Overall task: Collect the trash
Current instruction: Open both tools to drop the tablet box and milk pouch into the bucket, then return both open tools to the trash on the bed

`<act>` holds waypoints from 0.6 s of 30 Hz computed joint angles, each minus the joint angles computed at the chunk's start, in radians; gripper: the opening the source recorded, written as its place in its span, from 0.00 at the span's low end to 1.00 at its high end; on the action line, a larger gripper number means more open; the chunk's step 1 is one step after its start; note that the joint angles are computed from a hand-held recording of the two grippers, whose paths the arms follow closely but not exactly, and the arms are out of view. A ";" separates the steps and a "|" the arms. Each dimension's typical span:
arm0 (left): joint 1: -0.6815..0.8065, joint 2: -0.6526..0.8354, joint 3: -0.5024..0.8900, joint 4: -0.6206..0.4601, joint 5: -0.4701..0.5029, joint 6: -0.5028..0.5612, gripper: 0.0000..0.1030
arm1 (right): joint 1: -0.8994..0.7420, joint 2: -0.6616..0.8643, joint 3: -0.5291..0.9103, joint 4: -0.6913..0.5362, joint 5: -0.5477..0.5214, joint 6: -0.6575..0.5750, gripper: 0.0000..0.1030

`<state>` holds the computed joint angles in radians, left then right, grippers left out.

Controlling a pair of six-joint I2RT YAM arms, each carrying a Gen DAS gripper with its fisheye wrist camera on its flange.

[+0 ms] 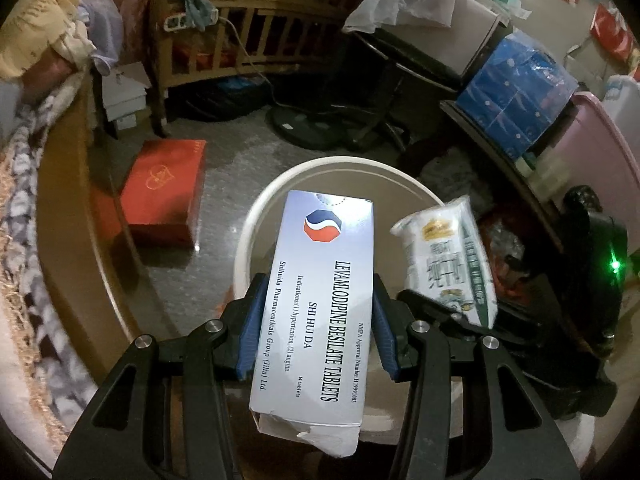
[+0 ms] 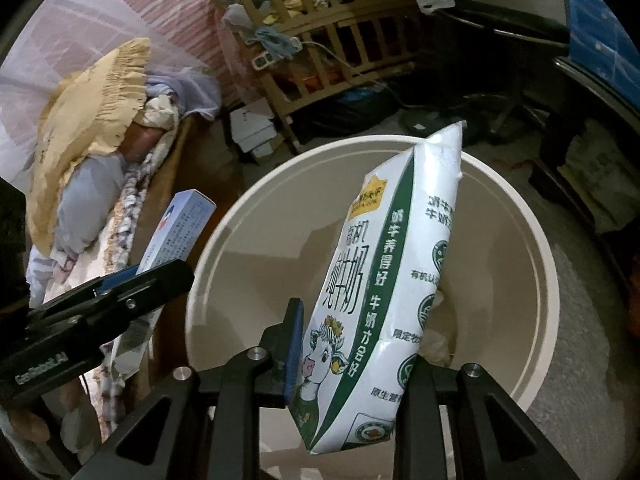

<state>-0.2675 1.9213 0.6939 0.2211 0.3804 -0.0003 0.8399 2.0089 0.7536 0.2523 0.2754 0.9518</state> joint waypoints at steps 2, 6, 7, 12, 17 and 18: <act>-0.002 0.009 0.006 0.006 0.022 -0.012 0.45 | -0.002 -0.009 -0.015 0.014 0.008 0.010 0.48; 0.010 0.026 0.024 -0.006 0.062 -0.026 0.47 | -0.002 -0.019 -0.030 0.022 0.023 0.022 0.48; 0.014 0.025 0.025 -0.011 0.064 -0.025 0.51 | -0.004 -0.018 -0.031 0.024 0.019 0.024 0.48; 0.048 0.010 0.011 -0.010 0.082 -0.027 0.55 | -0.001 -0.017 -0.032 0.030 0.022 0.024 0.48; 0.071 -0.024 -0.019 -0.011 0.076 -0.013 0.55 | 0.007 -0.021 -0.035 0.044 0.027 0.014 0.48; 0.075 -0.040 -0.034 -0.007 0.061 -0.009 0.55 | 0.011 -0.025 -0.037 0.047 0.031 0.012 0.48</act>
